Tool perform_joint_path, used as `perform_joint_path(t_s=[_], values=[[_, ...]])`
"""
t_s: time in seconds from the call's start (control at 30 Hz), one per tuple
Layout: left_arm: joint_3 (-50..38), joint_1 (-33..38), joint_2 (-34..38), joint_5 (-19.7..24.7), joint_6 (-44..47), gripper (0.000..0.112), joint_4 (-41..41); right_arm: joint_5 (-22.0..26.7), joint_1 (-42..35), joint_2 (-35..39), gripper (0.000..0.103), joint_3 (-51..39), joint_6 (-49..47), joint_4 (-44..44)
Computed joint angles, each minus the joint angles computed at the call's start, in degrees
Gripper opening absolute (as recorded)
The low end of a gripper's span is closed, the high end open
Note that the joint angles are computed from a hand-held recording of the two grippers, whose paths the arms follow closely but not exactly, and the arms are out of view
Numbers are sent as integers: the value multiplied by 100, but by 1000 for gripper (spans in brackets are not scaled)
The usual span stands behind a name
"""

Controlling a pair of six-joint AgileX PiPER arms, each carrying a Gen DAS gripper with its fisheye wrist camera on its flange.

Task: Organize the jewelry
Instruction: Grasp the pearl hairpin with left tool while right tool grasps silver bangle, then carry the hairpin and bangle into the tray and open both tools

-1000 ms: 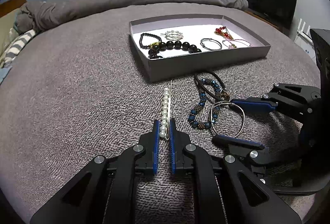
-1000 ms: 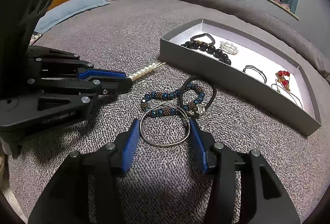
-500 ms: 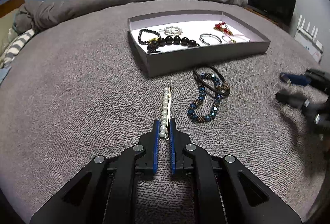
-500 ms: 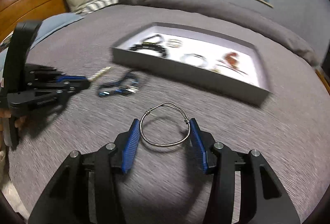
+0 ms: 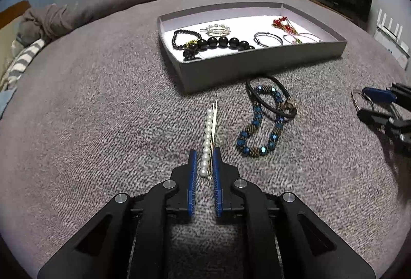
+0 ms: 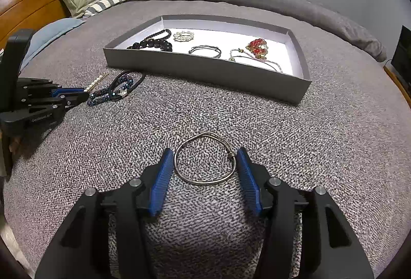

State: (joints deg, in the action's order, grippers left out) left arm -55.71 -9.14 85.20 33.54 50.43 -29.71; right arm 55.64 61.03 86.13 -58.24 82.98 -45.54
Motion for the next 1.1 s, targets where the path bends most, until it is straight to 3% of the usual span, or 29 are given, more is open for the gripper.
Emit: perform_joint_path(t_s=[0.37,0.53,0.63,0.77,0.93,1.1], values=[[-228,-293,247,-212,-610,19,428,-122,-57,-51,63,99,84,-60],[-63,-123,71,-202,-230,15,122,-170,-61,-26,49,65,-1,-24],[69,-101,-63,-253,-62,9,20,-144,-37,0,49,53,15,-62],[189,-43,-241,-323,133,9,-192,-115,4,-76,49,68,138,-151],[182,348,-667,200,795,9,-1097,23,117,-255,49,28,322,-375],[-33,223,-773,513,715,9,-1258,23,35,-408,49,-66,316,-520]])
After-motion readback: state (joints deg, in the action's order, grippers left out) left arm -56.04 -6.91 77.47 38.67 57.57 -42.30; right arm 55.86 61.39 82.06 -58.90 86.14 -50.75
